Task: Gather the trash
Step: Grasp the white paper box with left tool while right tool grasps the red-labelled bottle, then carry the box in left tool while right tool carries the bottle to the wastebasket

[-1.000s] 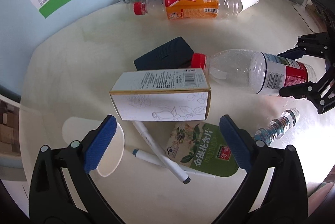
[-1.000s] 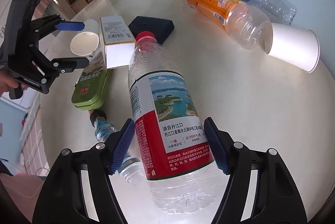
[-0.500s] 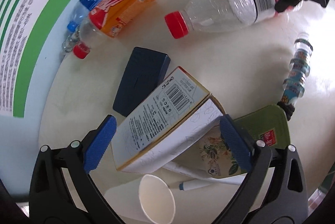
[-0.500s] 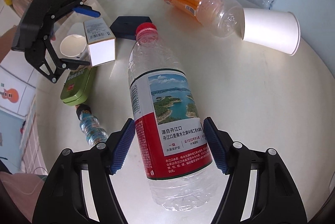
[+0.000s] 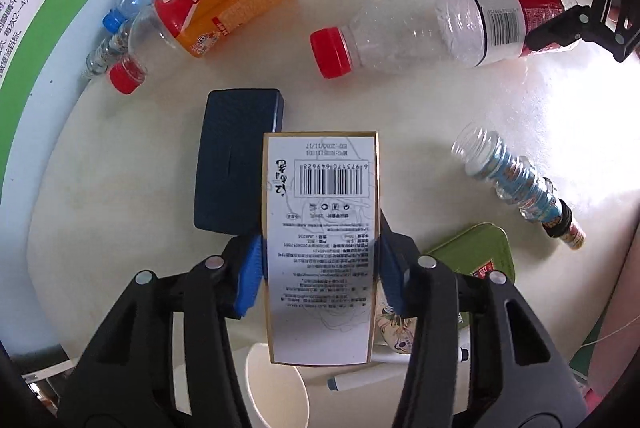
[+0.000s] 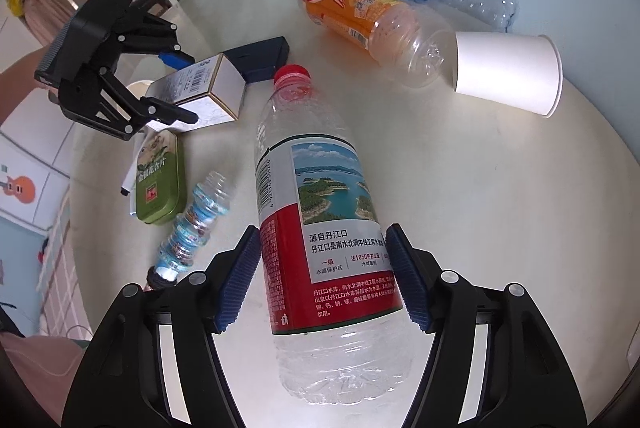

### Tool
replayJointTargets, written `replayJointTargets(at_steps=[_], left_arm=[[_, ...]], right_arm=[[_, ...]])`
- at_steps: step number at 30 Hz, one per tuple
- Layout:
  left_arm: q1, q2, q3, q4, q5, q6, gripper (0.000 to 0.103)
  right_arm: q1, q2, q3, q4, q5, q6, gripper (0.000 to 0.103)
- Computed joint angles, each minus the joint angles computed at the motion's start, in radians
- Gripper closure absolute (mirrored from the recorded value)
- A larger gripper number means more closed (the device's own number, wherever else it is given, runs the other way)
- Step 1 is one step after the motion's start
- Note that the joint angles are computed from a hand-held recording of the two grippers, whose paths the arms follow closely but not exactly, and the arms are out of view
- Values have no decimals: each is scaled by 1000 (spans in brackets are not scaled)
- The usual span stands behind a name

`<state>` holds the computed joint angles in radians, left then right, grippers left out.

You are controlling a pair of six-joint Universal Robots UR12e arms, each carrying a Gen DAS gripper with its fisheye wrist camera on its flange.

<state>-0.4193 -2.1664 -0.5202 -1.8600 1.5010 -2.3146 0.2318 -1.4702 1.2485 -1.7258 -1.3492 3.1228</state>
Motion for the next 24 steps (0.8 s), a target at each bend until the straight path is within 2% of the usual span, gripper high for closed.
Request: replayJointTargets(at_steps=[4, 12, 15, 18, 24], left_arm=[[6, 50, -70, 49, 4, -52, 57], [12, 121, -117, 112, 16, -163, 57], [5, 156, -158, 140, 26, -181, 57], [-11, 157, -164, 168, 52, -186, 57], [-32, 222, -235, 214, 102, -219, 57]], right_arm=[[0, -6, -2, -8, 10, -6, 38], [-6, -41, 16, -55, 11, 36, 40], [-11, -69, 40, -92, 30, 58, 41], [-10, -92, 53, -102, 21, 65, 42], [-13, -138, 85, -122, 17, 68, 45]])
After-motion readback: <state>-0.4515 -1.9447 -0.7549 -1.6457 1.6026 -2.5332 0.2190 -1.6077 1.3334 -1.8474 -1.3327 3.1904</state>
